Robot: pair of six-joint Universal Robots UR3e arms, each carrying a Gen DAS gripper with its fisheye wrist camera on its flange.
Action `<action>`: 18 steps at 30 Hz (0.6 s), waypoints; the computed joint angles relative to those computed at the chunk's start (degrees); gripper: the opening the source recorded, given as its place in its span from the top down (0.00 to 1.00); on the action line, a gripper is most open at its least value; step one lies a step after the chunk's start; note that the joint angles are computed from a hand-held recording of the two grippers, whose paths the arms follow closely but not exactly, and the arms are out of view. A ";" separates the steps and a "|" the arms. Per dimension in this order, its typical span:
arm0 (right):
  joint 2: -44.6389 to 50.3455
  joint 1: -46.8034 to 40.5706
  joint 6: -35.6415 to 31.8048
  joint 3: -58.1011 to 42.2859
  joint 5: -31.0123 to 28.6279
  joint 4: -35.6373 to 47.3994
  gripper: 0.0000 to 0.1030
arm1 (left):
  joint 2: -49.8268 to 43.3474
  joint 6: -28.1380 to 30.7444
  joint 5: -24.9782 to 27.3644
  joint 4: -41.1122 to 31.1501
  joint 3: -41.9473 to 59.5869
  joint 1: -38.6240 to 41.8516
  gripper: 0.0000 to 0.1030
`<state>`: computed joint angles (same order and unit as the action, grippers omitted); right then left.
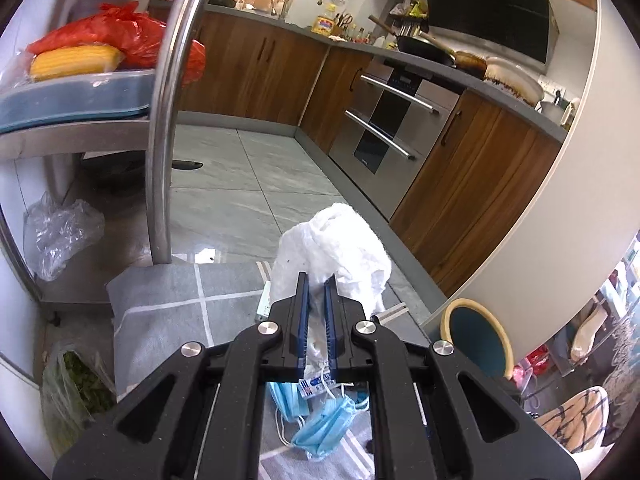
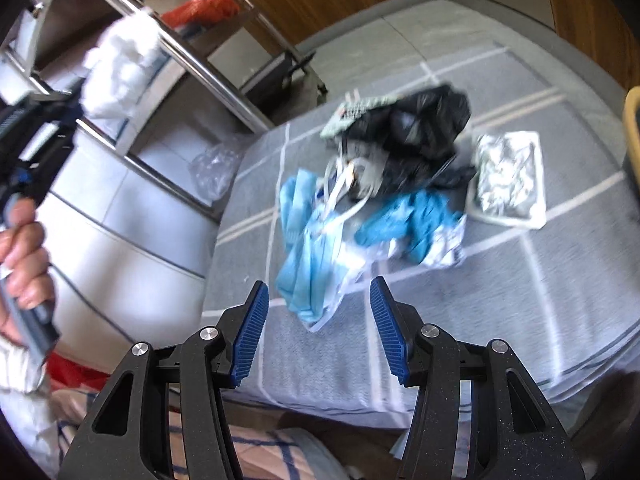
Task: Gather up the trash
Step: 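Lift the tissue with the left tool while the right tool grasps a blue face mask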
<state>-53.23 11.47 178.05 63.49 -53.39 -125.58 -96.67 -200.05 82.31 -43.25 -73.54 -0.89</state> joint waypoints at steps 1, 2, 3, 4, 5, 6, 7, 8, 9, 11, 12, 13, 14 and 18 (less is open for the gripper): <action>1.42 0.79 1.28 -1.03 -0.87 -0.42 0.47 | 0.86 -0.35 -0.16 0.75 -1.27 0.27 0.93; 2.36 1.22 2.14 -1.69 -1.29 -0.73 0.47 | 2.09 -0.76 -0.49 1.54 -2.96 0.87 0.93; 3.41 1.50 2.82 -2.77 -1.48 -0.70 0.47 | 2.76 -0.91 -0.88 1.96 -3.91 1.40 0.93; 4.59 1.80 3.55 -4.01 -1.48 -0.72 0.47 | 3.54 -1.14 -1.14 2.72 -5.26 1.99 0.93; 5.61 2.17 4.00 -5.25 -1.74 -0.76 0.47 | 4.29 -1.37 -1.68 3.23 -6.43 2.66 0.93; 6.30 2.55 4.40 -6.24 -2.15 -0.71 0.47 | 4.74 -1.31 -2.10 3.53 -7.22 3.21 0.93; 7.24 2.94 4.79 -7.61 -2.48 -0.50 0.47 | 5.08 -1.36 -2.03 3.58 -7.69 3.42 0.93; 7.90 3.25 5.11 -8.53 -2.66 -0.38 0.47 | 5.37 -1.35 -1.93 3.75 -8.34 3.60 0.93; 8.66 3.58 5.45 -9.71 -2.93 -0.14 0.49 | 5.39 -1.41 -2.04 3.89 -8.62 3.68 0.93; 10.36 4.35 5.86 -12.42 -3.68 0.78 0.56 | 5.18 -1.32 -2.04 3.80 -8.72 3.64 0.93; 10.84 4.67 5.88 -13.12 -4.03 0.94 0.62 | 5.35 -1.26 -2.29 3.92 -9.15 3.78 0.93; 11.07 4.95 5.95 -13.32 -4.28 0.69 0.68 | 5.45 -1.16 -2.65 4.03 -9.49 3.95 0.93; 11.32 5.16 5.86 -13.53 -4.42 0.55 0.72 | 5.06 -1.06 -2.49 3.95 -9.12 3.68 0.93; 11.02 5.13 4.73 -12.98 -3.79 0.37 0.89 | 3.83 -0.36 -2.01 3.95 -7.76 2.73 0.93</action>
<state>-42.21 16.60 182.77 50.51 -57.18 -125.21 -92.84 -200.41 80.30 -39.30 -81.31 1.85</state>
